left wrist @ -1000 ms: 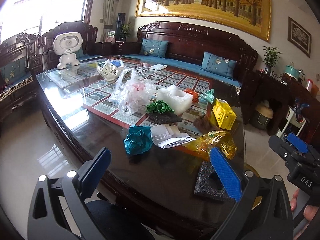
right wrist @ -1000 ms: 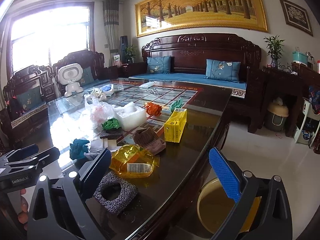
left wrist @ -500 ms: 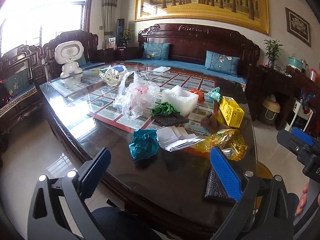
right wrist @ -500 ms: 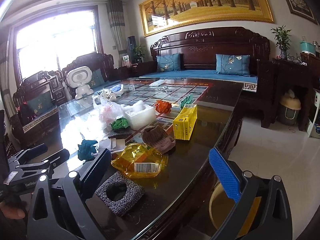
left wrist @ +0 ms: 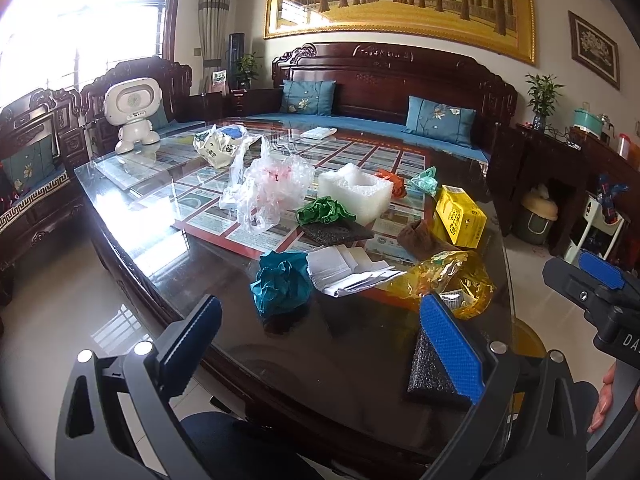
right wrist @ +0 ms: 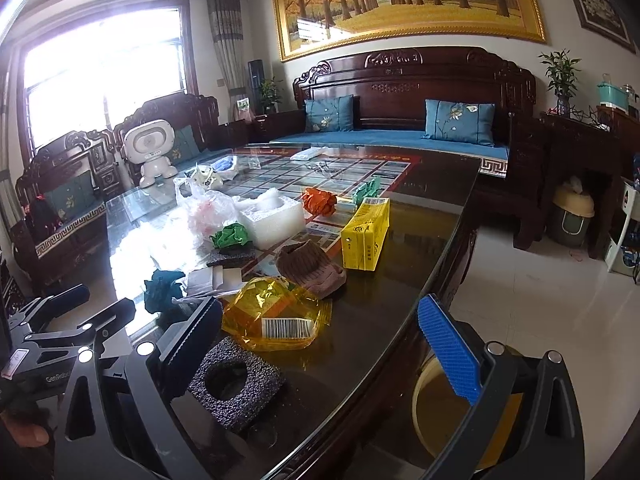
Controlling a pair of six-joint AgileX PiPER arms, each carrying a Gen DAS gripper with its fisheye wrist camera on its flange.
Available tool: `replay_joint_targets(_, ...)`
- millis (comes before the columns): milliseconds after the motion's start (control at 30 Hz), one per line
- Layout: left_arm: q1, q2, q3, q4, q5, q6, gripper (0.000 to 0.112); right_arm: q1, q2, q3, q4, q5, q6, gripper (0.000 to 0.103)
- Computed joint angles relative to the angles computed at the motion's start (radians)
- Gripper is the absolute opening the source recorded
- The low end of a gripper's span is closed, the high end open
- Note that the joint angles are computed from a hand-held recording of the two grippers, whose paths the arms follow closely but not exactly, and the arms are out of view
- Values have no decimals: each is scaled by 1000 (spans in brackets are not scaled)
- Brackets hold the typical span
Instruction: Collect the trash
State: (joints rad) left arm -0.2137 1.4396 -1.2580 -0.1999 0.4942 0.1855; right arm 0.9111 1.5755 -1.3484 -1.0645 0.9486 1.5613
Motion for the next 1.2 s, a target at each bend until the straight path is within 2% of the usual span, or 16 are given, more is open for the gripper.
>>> replay_joint_targets(433,-21,13,7,78,-17,-82,99,-13,-13,19,19,-22,-10,95)
replay_joint_targets(633,20,39,0,-34,-20,15,99,-56,5,9,59,-79,-61,95)
replay_joint_targets(800,40,80,-27,-39,-8,23,99,-89,68,-59,90,-119,-178,94)
replay_joint_targets(867,50,96,-39,-57,3,39,99,-111,110,-108,140,-132,-265,88)
replay_joint_targets(933,57,107,-45,-72,7,56,99,-139,148,-148,207,-155,-352,73)
replay_joint_targets(1067,65,125,-54,-85,12,72,99,-176,225,-218,284,-151,-445,68)
replay_joint_targets(1133,69,134,-60,-92,17,81,99,-202,237,-224,338,-191,-494,44)
replay_joint_targets(1167,69,139,-63,-85,19,75,99,-222,238,-220,380,-223,-522,37)
replay_joint_targets(1200,69,146,-69,-76,22,67,99,-234,238,-214,404,-248,-533,23)
